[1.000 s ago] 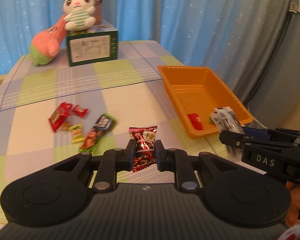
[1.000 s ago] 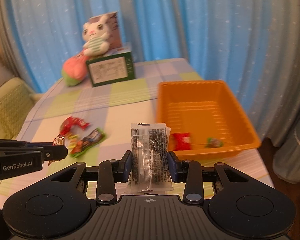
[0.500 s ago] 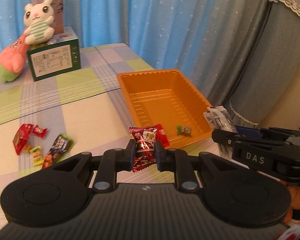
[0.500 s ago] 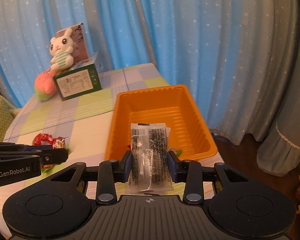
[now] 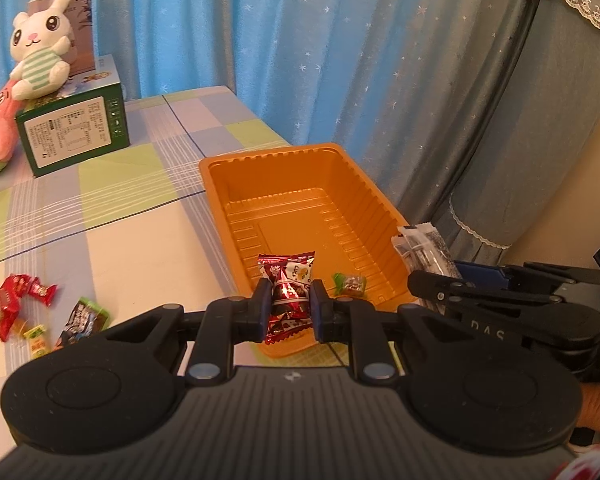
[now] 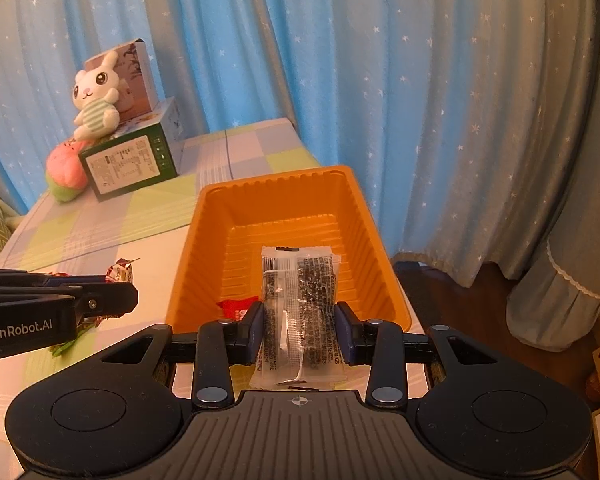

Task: Organize snacks
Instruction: 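Carry both snacks over the orange tray and open both tools to release them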

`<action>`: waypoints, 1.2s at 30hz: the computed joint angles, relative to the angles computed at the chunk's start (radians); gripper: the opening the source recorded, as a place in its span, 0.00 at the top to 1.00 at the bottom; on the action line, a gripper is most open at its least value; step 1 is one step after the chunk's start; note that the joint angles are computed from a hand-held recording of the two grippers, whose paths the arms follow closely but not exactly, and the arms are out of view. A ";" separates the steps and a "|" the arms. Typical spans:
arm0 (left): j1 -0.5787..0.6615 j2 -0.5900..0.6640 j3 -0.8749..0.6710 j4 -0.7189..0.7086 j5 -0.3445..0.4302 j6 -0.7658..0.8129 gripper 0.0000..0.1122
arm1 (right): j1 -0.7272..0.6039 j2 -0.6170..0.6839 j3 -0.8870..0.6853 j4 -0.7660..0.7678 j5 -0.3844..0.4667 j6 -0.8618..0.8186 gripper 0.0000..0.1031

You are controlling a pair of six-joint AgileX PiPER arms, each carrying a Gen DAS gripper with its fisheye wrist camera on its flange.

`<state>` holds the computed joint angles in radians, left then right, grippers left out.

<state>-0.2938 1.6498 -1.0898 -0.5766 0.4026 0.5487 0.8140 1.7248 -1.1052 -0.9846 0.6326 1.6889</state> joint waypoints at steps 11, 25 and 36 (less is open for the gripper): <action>-0.025 0.146 -0.128 0.012 0.009 -0.030 0.84 | -0.103 0.051 -0.020 0.000 -0.090 -0.052 0.63; -0.040 0.243 -0.192 0.017 -0.019 -0.032 0.60 | -0.163 0.072 -0.008 -0.004 -0.147 -0.055 0.63; 0.013 0.162 -0.045 -0.022 -0.082 0.011 0.54 | -0.160 0.068 -0.003 -0.004 -0.157 -0.045 0.63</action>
